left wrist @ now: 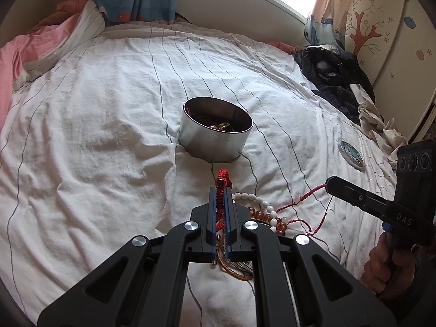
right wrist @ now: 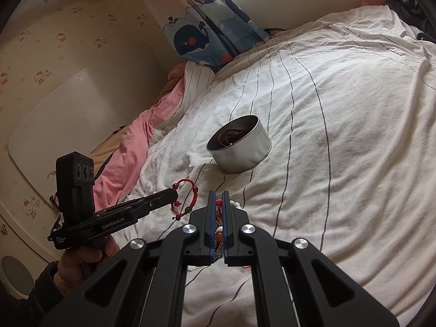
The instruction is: Organize jewelry
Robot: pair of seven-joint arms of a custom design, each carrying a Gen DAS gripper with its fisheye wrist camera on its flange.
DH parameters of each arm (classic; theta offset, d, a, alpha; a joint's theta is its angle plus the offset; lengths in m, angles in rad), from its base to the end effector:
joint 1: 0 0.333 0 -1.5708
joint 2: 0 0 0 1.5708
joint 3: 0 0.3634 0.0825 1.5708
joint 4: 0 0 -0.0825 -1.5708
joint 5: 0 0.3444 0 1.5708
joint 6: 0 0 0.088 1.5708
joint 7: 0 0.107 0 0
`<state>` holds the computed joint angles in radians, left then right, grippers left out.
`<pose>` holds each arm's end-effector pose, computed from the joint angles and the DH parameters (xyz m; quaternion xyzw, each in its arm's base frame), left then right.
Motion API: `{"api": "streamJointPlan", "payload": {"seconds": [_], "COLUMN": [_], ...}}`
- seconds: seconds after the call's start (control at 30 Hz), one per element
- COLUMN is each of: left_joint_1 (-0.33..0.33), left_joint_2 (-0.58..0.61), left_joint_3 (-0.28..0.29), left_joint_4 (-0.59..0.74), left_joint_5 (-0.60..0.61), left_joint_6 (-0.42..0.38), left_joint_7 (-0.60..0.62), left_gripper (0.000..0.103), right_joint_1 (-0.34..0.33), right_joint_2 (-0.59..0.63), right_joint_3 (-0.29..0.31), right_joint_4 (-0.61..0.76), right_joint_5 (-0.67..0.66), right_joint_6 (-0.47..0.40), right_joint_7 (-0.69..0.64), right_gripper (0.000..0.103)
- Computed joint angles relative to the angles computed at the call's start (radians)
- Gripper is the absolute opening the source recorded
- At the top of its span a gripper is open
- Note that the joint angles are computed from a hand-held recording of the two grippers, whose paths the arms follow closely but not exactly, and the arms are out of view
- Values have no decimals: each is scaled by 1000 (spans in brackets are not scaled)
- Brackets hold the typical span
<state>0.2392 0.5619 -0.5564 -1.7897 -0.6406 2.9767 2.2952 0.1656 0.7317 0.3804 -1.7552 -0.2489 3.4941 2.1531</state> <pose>0.6811 -0.1053 0.4016 -0.5583 0.7286 -0.3852 0.0953 0.6318 0.3314 0.3727 -0.6102 0.6033 -0.0498 0.5111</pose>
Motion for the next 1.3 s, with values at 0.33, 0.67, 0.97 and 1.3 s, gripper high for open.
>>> {"api": "streamJointPlan", "payload": {"seconds": [0.33, 0.67, 0.97, 1.3], "left_joint_1": [-8, 98, -35, -274], "left_joint_2": [-5, 35, 99, 312], "left_joint_3": [6, -139, -16, 315], "left_joint_4": [-10, 72, 265, 684], "left_joint_5": [39, -93, -117, 228], "left_joint_6": [22, -21, -125, -350], "left_joint_7": [-14, 107, 77, -411], "left_gripper": [5, 5, 5, 22], "right_joint_1": [-20, -46, -57, -50], "right_joint_2": [10, 45, 81, 223], "right_joint_3": [28, 63, 91, 193], "right_joint_4": [12, 78, 178, 489], "right_joint_5": [-27, -68, -87, -57], "right_joint_6": [3, 0, -31, -200], "right_joint_7": [3, 11, -13, -163], "right_gripper": [5, 5, 5, 5]}}
